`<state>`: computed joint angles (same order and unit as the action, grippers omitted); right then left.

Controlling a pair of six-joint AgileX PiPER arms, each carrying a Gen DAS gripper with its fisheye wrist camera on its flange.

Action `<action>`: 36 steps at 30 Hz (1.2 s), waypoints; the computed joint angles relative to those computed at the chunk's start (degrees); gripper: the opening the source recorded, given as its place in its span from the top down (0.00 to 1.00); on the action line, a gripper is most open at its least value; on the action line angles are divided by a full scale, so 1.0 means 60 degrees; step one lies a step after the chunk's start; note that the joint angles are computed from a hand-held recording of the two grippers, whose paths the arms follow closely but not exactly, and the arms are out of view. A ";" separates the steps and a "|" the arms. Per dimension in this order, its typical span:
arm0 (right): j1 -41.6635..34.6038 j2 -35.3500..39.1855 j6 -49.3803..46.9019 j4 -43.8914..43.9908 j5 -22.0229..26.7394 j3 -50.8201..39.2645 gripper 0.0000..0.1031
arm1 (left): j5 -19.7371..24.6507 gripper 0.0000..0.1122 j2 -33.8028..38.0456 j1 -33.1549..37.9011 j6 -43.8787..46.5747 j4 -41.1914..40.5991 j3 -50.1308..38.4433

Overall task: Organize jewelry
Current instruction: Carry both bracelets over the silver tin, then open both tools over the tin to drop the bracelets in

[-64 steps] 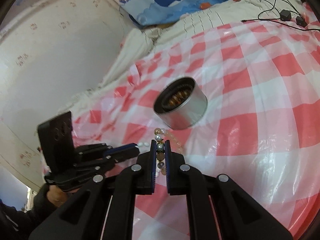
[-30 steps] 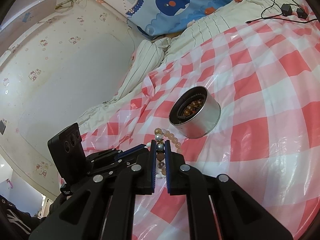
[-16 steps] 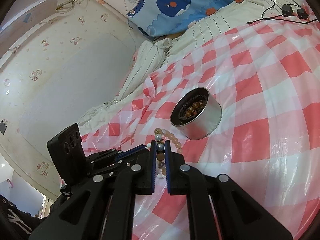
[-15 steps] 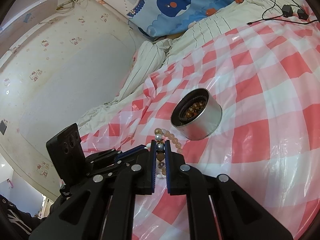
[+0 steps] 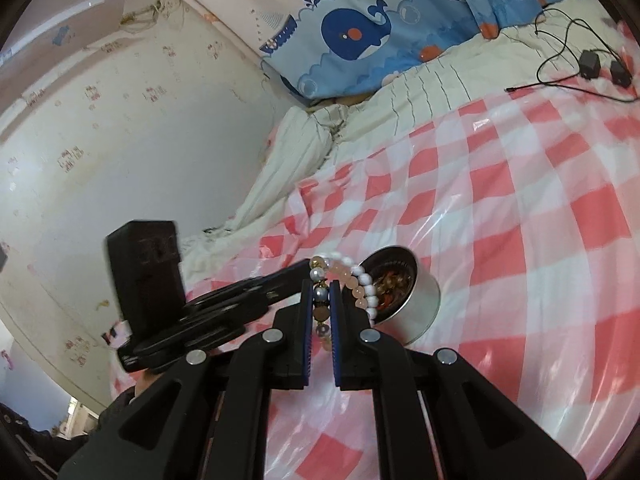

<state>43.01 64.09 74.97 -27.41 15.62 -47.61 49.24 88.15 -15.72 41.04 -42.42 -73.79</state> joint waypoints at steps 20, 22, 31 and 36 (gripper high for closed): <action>0.2005 0.2570 0.0183 -0.1780 0.4458 -0.2494 0.60 | 0.0479 0.55 -0.2522 0.2369 0.1385 -0.0268 0.2938; 0.2750 0.2148 0.1440 -0.2315 0.4961 -0.1993 0.59 | 0.0565 0.52 -0.3111 0.2568 0.1529 -0.0331 0.3485; 0.4284 0.1850 0.3568 -0.2736 0.5678 -0.1551 0.52 | 0.1561 0.48 -0.5180 0.4029 0.1881 -0.0429 0.5438; 0.7119 0.2495 0.6090 -0.3455 0.8352 -0.1808 0.36 | 0.1386 0.27 -0.6892 0.4208 0.1224 0.0205 0.6288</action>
<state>85.72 79.06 111.51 -48.14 65.73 -58.46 57.56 46.80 9.52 48.38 -41.19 -36.07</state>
